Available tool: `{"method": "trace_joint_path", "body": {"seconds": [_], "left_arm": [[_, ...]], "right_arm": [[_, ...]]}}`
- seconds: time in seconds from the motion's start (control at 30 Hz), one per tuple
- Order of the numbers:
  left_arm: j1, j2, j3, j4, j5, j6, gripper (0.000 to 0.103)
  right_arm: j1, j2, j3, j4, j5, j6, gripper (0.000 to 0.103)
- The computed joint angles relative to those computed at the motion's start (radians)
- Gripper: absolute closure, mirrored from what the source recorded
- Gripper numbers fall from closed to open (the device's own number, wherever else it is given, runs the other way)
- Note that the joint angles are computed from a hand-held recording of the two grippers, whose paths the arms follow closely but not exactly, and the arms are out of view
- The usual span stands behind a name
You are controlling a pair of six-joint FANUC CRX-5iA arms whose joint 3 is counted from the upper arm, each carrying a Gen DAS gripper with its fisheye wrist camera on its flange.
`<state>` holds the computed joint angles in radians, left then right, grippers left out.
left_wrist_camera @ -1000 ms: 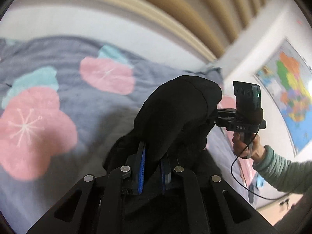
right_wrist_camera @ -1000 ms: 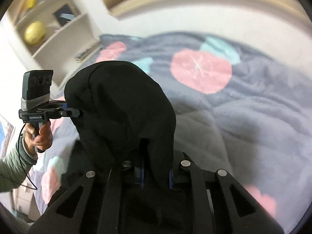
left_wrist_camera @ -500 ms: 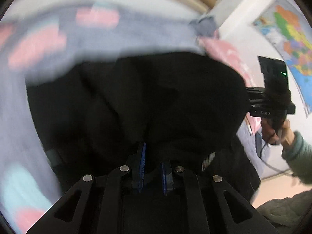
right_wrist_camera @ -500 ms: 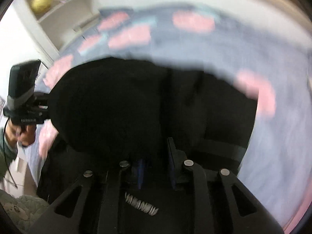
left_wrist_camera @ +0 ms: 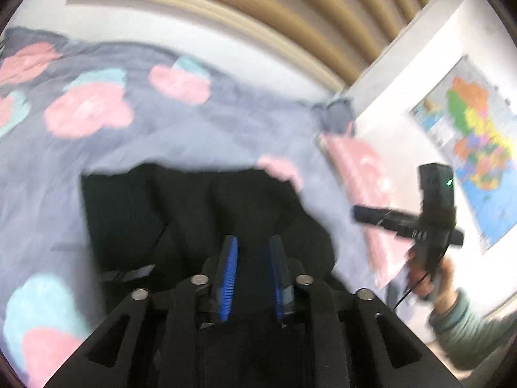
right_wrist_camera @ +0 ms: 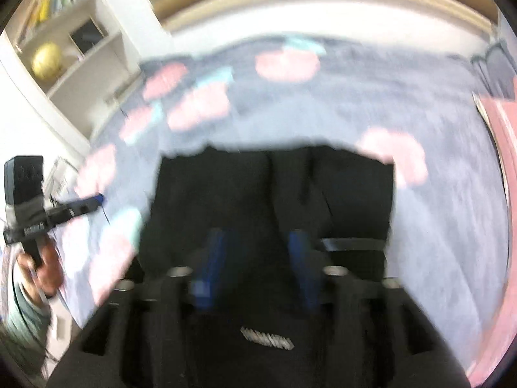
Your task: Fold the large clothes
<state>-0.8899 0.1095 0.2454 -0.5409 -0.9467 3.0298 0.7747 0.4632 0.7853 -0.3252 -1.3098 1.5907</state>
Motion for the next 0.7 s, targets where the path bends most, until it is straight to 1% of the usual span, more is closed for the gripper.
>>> {"method": "trace_joint_path", "body": {"seconds": [0.03, 0.07, 0.13, 0.17, 0.2, 0.23, 0.27, 0.3, 0.33, 0.37, 0.4, 0.43, 0.5, 0.57, 0.6, 0.67, 0.7], "left_arm": [[0.026, 0.014, 0.007, 0.024, 0.031, -0.02, 0.064], [0.045, 0.023, 0.003, 0.047, 0.055, -0.044, 0.059], [0.085, 0.061, -0.012, 0.115, 0.112, -0.096, 0.059], [0.116, 0.077, -0.054, 0.193, 0.169, -0.13, 0.059], [0.131, 0.091, -0.086, 0.249, 0.2, -0.148, 0.059], [0.152, 0.116, -0.123, 0.327, 0.22, -0.172, 0.059], [0.168, 0.144, -0.153, 0.4, 0.223, -0.196, 0.059], [0.178, 0.176, -0.17, 0.456, 0.207, -0.211, 0.059], [0.175, 0.197, -0.183, 0.474, 0.211, -0.197, 0.06], [0.166, 0.197, -0.203, 0.44, 0.243, -0.133, 0.06], [0.156, 0.191, -0.208, 0.395, 0.258, -0.065, 0.06], [0.154, 0.188, -0.202, 0.383, 0.25, -0.04, 0.06], [0.148, 0.184, -0.181, 0.367, 0.229, -0.015, 0.06], [0.134, 0.162, -0.175, 0.352, 0.22, -0.029, 0.061], [0.124, 0.147, -0.179, 0.347, 0.235, -0.032, 0.061], [0.101, 0.105, -0.207, 0.33, 0.3, -0.031, 0.061], [0.076, 0.09, -0.204, 0.287, 0.305, 0.005, 0.061]], "right_arm": [[0.012, 0.034, 0.046, -0.005, -0.027, -0.018, 0.028], [0.035, 0.066, 0.072, 0.018, -0.041, -0.043, 0.028], [0.082, 0.094, 0.041, 0.102, -0.024, -0.072, 0.028], [0.1, 0.103, 0.008, 0.137, -0.02, -0.077, 0.028], [0.115, 0.132, -0.021, 0.168, -0.039, -0.093, 0.029], [0.117, 0.16, -0.031, 0.189, -0.052, -0.107, 0.031], [0.119, 0.175, -0.069, 0.202, -0.06, -0.123, 0.031], [0.109, 0.191, -0.092, 0.181, -0.064, -0.132, 0.031], [0.099, 0.175, -0.14, 0.155, -0.024, -0.132, 0.03], [0.094, 0.145, -0.197, 0.141, 0.036, -0.126, 0.03], [0.095, 0.121, -0.234, 0.144, 0.071, -0.114, 0.03], [0.098, 0.115, -0.237, 0.152, 0.069, -0.115, 0.029], [0.099, 0.106, -0.223, 0.153, 0.034, -0.118, 0.029], [0.096, 0.052, -0.251, 0.128, 0.04, -0.108, 0.028], [0.086, 0.028, -0.262, 0.097, 0.058, -0.086, 0.028], [0.077, -0.047, -0.32, 0.045, 0.108, -0.046, 0.028], [0.081, -0.08, -0.353, 0.041, 0.135, -0.036, 0.028]]}}
